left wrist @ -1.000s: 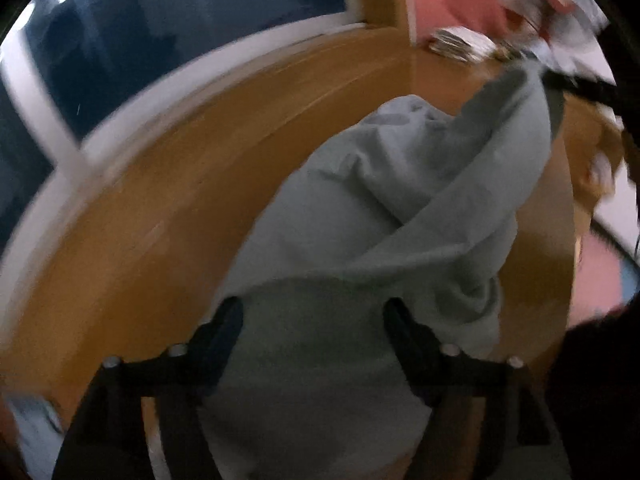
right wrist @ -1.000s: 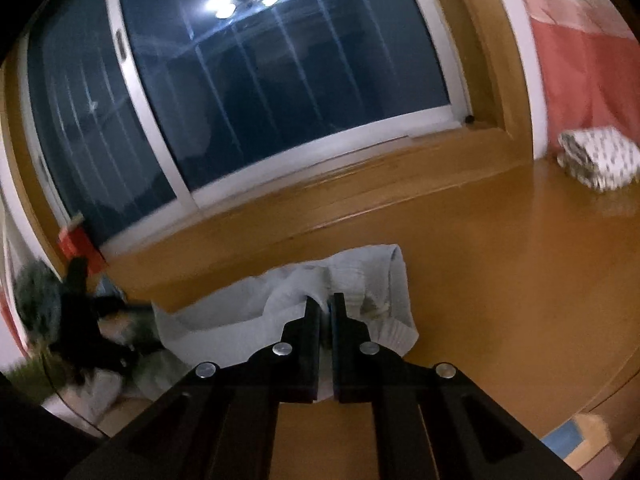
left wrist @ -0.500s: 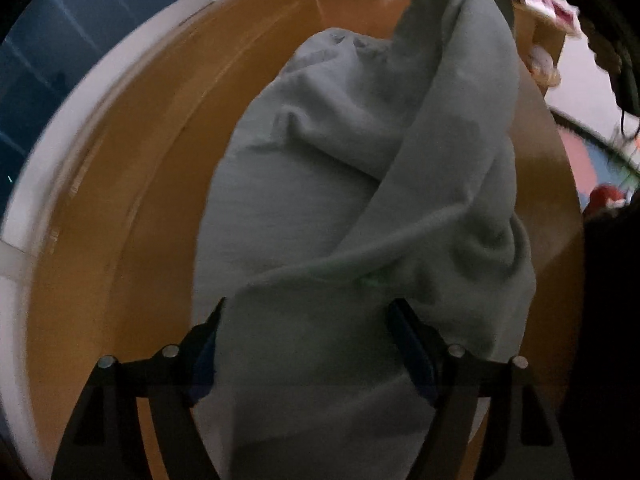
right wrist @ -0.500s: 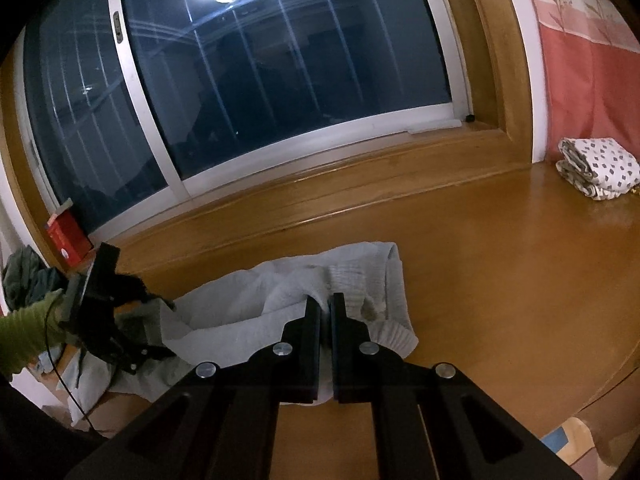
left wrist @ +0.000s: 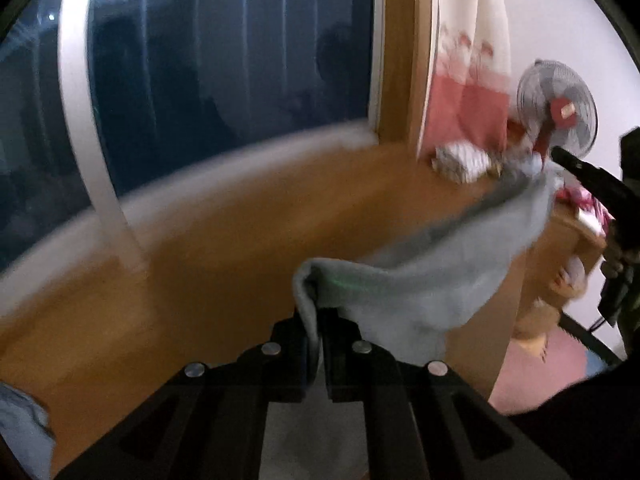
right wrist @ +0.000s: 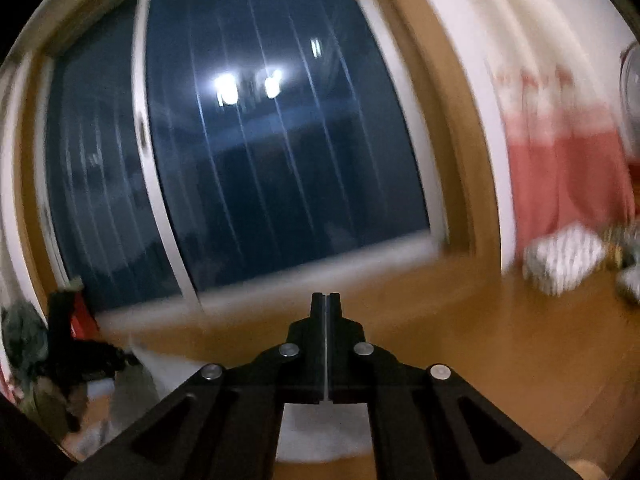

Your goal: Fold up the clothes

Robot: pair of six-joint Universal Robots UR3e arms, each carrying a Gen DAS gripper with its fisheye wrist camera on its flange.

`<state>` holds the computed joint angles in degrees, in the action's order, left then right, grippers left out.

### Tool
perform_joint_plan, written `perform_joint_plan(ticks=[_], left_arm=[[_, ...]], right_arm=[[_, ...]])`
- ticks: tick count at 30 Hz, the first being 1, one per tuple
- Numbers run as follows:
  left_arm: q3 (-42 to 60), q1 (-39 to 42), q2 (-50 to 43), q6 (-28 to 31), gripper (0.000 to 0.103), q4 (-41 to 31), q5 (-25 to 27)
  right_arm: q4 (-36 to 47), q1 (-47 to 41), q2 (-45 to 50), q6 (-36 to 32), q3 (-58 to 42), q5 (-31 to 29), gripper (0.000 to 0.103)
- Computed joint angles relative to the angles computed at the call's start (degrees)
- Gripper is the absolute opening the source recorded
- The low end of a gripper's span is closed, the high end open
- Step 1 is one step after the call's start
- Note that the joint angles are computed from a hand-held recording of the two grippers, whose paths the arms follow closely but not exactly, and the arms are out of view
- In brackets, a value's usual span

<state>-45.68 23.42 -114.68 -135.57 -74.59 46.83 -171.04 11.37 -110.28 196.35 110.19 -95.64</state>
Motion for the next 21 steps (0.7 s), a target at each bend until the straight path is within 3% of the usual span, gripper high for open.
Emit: perform_joint_plan(ticks=[3, 5, 6, 7, 8, 9, 11, 15, 18, 21], left_arm=[[8.27, -0.19, -0.16, -2.66, 0.004, -4.41, -3.59], [13.27, -1.79, -2.54, -4.30, 0.004, -5.82, -2.15], [16.19, -2.58, -3.93, -5.09, 0.004, -6.79, -1.42], [19.66, -3.37, -5.57, -5.85, 0.004, -8.10, -0.69], [21.78, -4.15, -6.71, -6.72, 0.004, -8.59, 0.45], [21.50, -4.92, -6.97, -7.73, 0.004, -8.07, 2.66], [19.10, -6.26, -6.84, -9.29, 0.004, -5.29, 7.32], [17.93, -8.52, -9.23, -11.04, 0.004, -2.26, 15.60], [21.87, -8.99, -12.25, -11.87, 0.005, -5.18, 18.19], [24.20, -8.86, -14.41, -11.95, 0.005, -6.89, 19.06]], right_arm=[[-0.49, 0.95, -1.83, -4.67, -6.32, -2.13, 0.001], [4.81, -1.69, -2.84, -7.19, -9.67, 0.81, 0.001], [8.80, -4.79, -4.07, -7.56, -9.44, 4.38, 0.002], [15.34, -10.29, -6.16, -7.80, -8.04, 12.51, 0.003], [21.76, -14.83, -7.24, -9.17, -7.26, 19.46, 0.010], [27.13, -16.96, -7.26, -10.51, -5.96, 23.55, 0.030], [35.53, -16.61, -4.57, -13.09, 0.08, 25.41, 0.049], [34.96, -13.13, 1.47, -13.08, 11.38, 26.70, 0.049], [28.51, -11.97, 4.36, -10.09, 15.76, 31.58, 0.049], [22.32, -5.67, 9.92, -11.48, 13.47, 29.38, 0.056]])
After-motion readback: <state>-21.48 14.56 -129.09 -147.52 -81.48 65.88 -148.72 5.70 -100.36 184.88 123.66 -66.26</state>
